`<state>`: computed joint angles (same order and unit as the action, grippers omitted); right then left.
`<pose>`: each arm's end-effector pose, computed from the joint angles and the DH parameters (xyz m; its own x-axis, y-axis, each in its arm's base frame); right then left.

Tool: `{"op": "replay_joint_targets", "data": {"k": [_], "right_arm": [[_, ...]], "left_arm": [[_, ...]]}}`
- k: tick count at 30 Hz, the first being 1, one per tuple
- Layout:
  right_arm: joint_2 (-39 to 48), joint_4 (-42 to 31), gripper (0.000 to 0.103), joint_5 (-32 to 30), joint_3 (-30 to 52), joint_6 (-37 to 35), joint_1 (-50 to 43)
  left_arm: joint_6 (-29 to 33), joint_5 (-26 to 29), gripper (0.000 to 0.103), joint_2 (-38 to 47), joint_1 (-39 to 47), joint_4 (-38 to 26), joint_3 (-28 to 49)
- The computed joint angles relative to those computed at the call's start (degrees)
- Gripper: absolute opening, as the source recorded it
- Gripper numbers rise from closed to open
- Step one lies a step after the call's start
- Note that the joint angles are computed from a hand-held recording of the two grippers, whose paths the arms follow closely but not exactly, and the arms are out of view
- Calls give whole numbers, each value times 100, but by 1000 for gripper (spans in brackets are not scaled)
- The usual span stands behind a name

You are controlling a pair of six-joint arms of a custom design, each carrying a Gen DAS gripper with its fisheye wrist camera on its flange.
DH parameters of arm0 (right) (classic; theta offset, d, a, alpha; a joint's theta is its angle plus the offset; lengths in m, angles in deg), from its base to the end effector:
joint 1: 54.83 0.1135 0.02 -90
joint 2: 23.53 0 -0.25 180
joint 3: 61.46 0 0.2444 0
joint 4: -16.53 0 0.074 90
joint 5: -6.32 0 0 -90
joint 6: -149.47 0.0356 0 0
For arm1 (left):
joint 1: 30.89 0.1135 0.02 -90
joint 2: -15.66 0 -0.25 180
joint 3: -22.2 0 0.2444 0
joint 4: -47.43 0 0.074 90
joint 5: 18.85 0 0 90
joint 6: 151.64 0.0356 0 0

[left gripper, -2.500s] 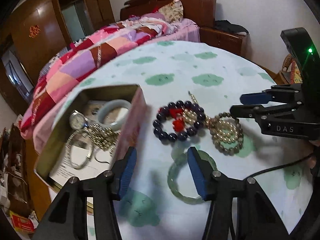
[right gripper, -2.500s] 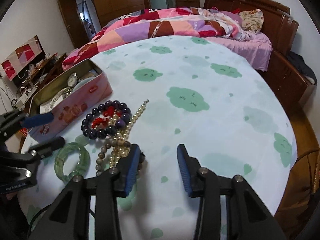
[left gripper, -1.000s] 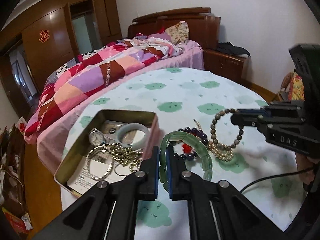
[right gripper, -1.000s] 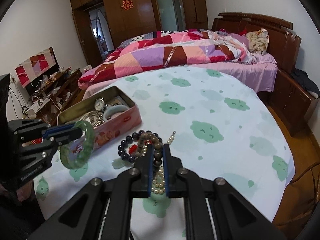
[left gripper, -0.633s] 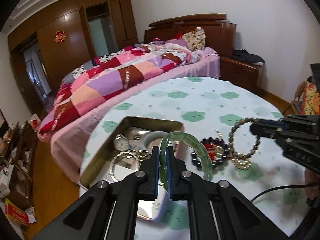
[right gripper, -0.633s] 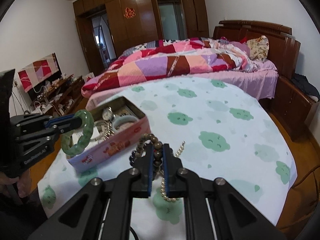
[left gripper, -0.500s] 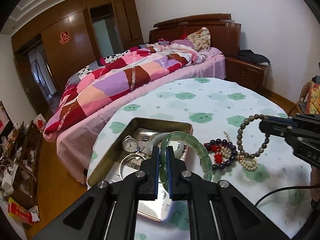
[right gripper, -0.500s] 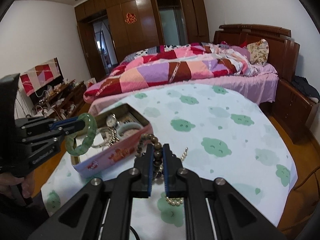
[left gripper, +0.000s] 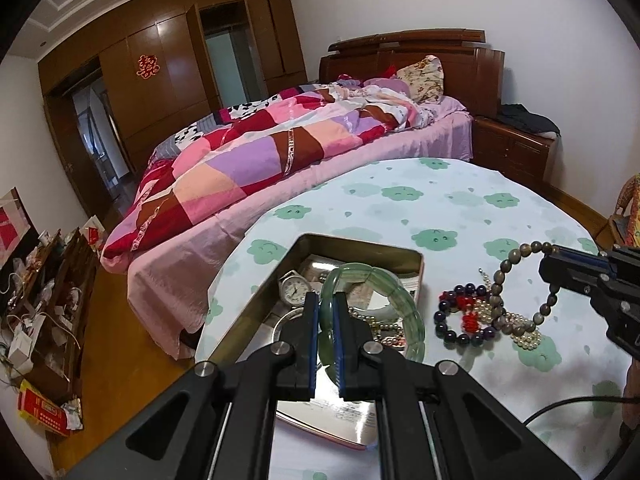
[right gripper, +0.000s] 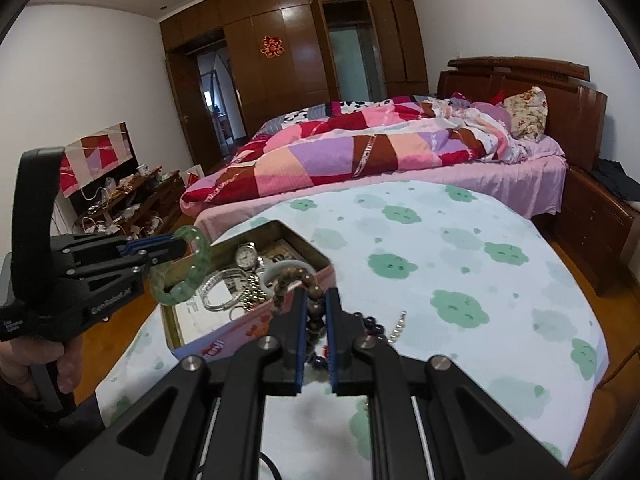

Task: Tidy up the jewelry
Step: 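Carry green bangle over tin with left tool while right tool lifts bead necklace, then drop green bangle into tin with left tool while right tool drops bead necklace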

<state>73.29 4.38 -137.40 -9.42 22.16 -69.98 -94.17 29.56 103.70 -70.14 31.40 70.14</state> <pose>0.2730 -0.0442 0.1099 -0.4797 -0.2417 -0.8435 -0.7050 0.6785 0.2066 0.2120 -0.1427 0.1224 -0.6425 0.0056 -0.7663 -0.1883 0.9681 0.1650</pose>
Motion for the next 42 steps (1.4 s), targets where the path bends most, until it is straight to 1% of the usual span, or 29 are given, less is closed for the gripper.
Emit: {"op": "replay_joint_targets", "data": {"k": [12, 25, 31, 38, 42], "right_arm": [[-393, 349, 11, 106, -405, 192, 524], [-667, 796, 11, 427, -737, 500, 1067], [-640, 1040, 11, 607, -825, 693, 1329], [-267, 1603, 11, 920, -853, 1096, 1700], [-71, 1775, 11, 1036, -821, 1261, 1839]], "left_arm": [[34, 126, 6, 6, 287, 121, -119], [123, 262, 6, -152, 645, 331, -346], [219, 372, 6, -189, 962, 487, -465], [371, 698, 6, 313, 1371, 925, -471], [396, 714, 6, 504, 1462, 1045, -458]]}}
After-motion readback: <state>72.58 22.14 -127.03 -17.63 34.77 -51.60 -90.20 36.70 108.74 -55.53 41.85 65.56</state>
